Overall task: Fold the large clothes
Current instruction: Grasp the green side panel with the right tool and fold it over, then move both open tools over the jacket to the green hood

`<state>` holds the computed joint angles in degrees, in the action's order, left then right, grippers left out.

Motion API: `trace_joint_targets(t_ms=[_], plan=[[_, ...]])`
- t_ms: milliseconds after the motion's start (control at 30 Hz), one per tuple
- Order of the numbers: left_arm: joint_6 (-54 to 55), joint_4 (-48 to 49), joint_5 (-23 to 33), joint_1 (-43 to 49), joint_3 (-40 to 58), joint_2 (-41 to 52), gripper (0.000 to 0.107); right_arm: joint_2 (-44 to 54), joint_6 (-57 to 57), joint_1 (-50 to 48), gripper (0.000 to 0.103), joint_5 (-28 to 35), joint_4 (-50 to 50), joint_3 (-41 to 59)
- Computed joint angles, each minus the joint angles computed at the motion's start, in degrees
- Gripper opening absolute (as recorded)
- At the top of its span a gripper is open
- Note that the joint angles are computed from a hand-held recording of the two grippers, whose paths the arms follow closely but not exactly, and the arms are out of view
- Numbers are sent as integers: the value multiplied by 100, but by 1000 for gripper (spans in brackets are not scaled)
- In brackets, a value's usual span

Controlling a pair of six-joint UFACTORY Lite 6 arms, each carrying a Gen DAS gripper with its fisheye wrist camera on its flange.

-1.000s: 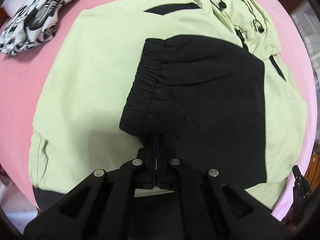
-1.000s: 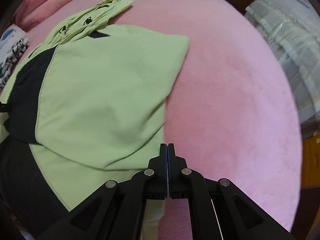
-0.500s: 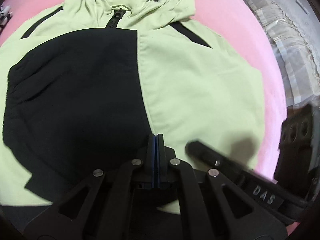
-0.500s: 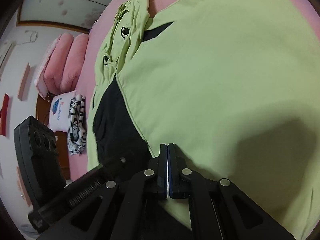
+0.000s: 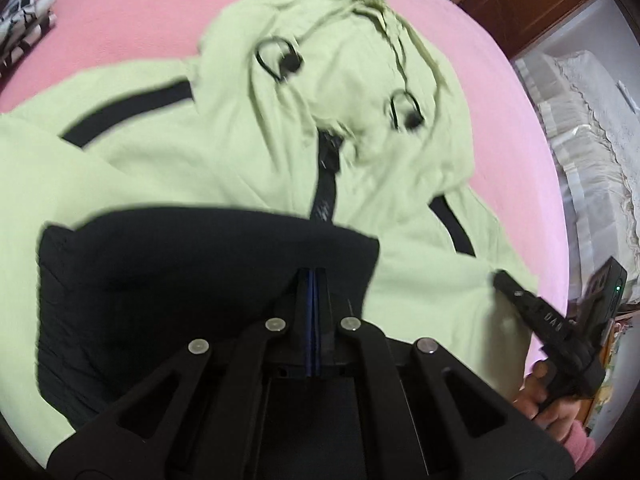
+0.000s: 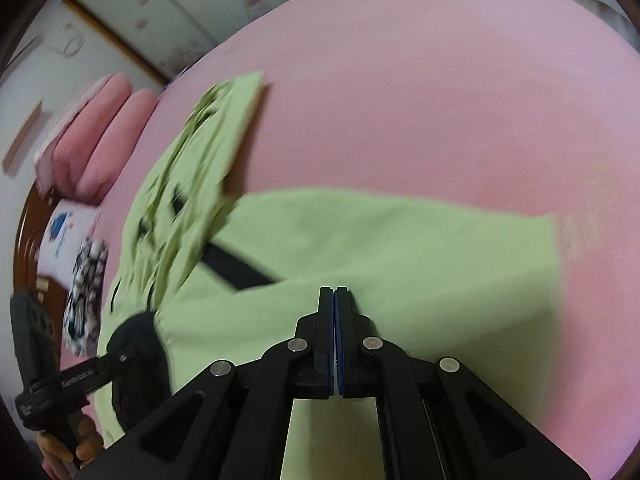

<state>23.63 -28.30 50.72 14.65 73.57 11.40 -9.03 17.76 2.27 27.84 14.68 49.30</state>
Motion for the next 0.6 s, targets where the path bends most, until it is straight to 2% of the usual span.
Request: trace_joint_targets(t_ms=[67,100,167,233,333,433,533,567,600], plan=[[-227,743,-610,22,197,43,0,-313,102,-549,1,79,-155,-220],[-506,1178,-698,22,337,146,0,-489,-113,-928,1,168,-16,-334],[-494,1328,-575,398,769,539,0,-719,27,-1360,1,344,-458,-419],[-415,1380,-607,656,851,675,0,-938,519,-1653,1,594,-1379,-472],[21,1253,-528,998,1166,907,0,-1430,261,-2272,1,867,-1287,-665],[149,1328,-440,1044,1138,703,0,-2083,483,-2370,1,1362,-1485,-856],[195,1437,-107,1303,883,153,0,-2634,1334,-1663,1,2079,-1929,-1020],[147,1468,-155,1286,533,-144,0,-2875,1437,-1533,1,2351,-1936,-1063],[166,1515,38,1400,337,-449,0,-3096,1781,-1173,1,2658,-2055,-1111]])
